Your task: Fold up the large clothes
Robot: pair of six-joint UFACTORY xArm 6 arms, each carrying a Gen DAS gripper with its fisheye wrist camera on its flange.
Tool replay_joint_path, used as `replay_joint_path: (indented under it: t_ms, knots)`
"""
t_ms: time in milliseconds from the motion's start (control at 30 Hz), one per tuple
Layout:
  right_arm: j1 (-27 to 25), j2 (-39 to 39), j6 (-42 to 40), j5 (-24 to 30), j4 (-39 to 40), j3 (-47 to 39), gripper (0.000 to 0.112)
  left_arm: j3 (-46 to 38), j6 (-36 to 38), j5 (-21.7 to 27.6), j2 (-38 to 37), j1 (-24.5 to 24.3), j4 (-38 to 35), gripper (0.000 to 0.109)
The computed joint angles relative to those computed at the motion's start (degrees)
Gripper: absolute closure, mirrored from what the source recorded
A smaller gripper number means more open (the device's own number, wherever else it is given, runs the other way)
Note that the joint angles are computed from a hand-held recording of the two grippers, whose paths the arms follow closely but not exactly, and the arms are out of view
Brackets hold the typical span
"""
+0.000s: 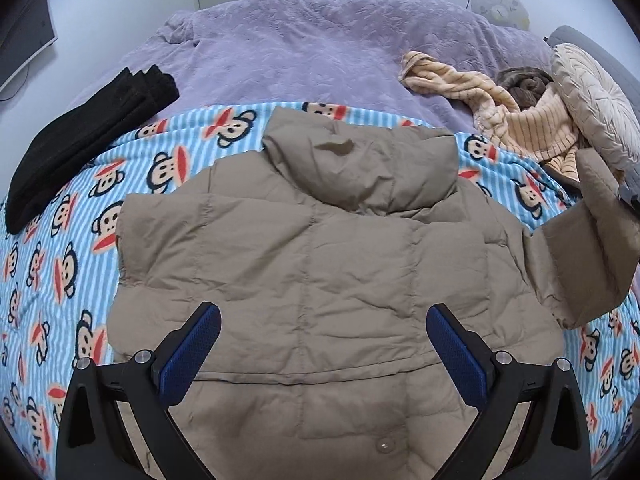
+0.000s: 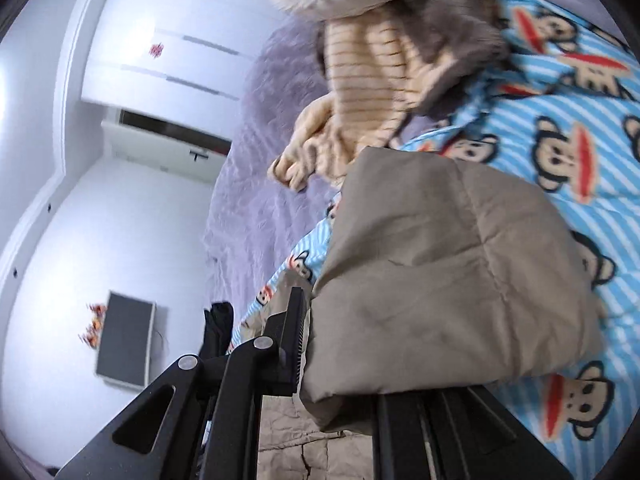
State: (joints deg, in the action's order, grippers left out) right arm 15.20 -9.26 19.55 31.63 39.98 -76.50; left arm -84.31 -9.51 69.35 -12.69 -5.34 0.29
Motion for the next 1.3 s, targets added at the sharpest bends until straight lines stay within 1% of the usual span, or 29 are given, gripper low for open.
replay_joint_path:
  t_ms: [100,167,267,333,400,467,500,600,667,733,767,800,833,867,933,1033,1067,1100,1133,1167,1200,1233,1267,1300]
  knots:
    - [5.7,7.7,0.4,3.2,-7.6,-11.0,0.099,2.7,1.8,-0.2,-1.1,1.6,-0.3,0.006]
    - [9.4,13.5,2.1,7.2,-14.6,-19.2,0.099,4.8,2.5,-0.7,-1.9,2.1,0.0,0.006]
    - [14.4,21.0,4.2,14.0,-23.1,-28.3,0.099,7.4,3.2,-1.3,-2.9,3.2,-0.1,0.006]
    - [17.2,23.1,5.5,17.6,-27.6,-29.1,0.099,8.4,3.7,-1.5,-3.1,4.3,-1.5,0.006]
    - [18.7,25.0,6.8,20.8,-29.3,-29.2,0.099,9.2,4.1,-1.9,-3.3,5.2,-2.6,0.006]
    - [19.3,25.7,8.5,21.6,-28.8,-27.3,0.099,9.7,4.3,-2.4,-3.3,5.8,-3.0,0.006]
    - [19.4,24.8,9.2,21.2,-28.4,-25.1,0.099,9.7,4.4,-2.6,-3.2,6.0,-3.3,0.006]
    - [19.3,24.4,11.0,20.7,-27.7,-22.2,0.099,9.6,4.7,-2.9,-2.9,6.5,-4.4,0.006]
    - [18.6,24.1,11.1,21.4,-26.1,-22.0,0.099,9.5,4.9,-3.2,-2.7,6.9,-5.0,0.006]
    - [17.8,24.9,11.3,24.0,-24.9,-24.3,0.098,9.0,5.1,-3.4,-2.3,7.3,-5.6,0.006]
    - [17.6,24.2,11.4,24.4,-24.4,-24.2,0.090,8.8,5.1,-3.5,-2.1,7.6,-5.8,0.006]
    - [17.4,23.8,11.7,24.3,-24.4,-24.2,0.080,8.4,5.5,-3.5,-1.8,7.8,-5.9,0.006]
    - [17.2,22.2,12.2,23.2,-24.4,-22.5,0.052,7.9,6.0,-3.4,-1.4,8.2,-6.2,0.006]
    - [16.9,19.8,12.8,20.7,-24.0,-19.4,0.039,7.4,6.6,-3.4,-1.0,8.6,-6.5,0.006]
    - [16.0,15.3,14.7,15.5,-23.0,-13.4,0.039,6.8,7.7,-3.6,-0.4,9.4,-7.1,0.006]
    - [14.0,12.0,19.9,9.8,-21.7,-8.1,0.039,5.5,9.2,-3.3,0.6,11.0,-8.3,0.006]
    - [13.1,11.7,21.4,8.6,-20.9,-7.2,0.043,5.2,9.9,-3.2,0.7,11.6,-9.3,0.006]
    - [12.7,12.2,23.5,8.0,-21.3,-7.6,0.052,5.0,10.6,-3.1,0.8,12.3,-10.2,0.006]
    - [12.4,12.6,24.5,7.3,-21.6,-7.9,0.076,4.9,11.3,-3.1,0.9,12.9,-11.1,0.006]
    - [12.3,13.5,25.4,7.8,-23.2,-9.4,0.096,4.8,11.9,-3.0,0.9,13.4,-11.9,0.006]
    - [12.6,14.6,26.3,8.5,-26.0,-11.4,0.098,4.8,12.4,-2.9,0.9,14.0,-12.7,0.006]
    - [13.5,16.5,26.7,9.5,-29.2,-14.5,0.098,4.7,12.9,-2.7,0.9,14.7,-13.8,0.006]
    - [14.4,18.4,25.0,10.9,-31.1,-18.0,0.099,4.6,13.4,-2.3,1.0,15.5,-15.3,0.006]
    - [15.2,20.1,22.7,11.9,-31.3,-20.9,0.099,4.5,13.8,-1.9,1.1,16.4,-17.1,0.006]
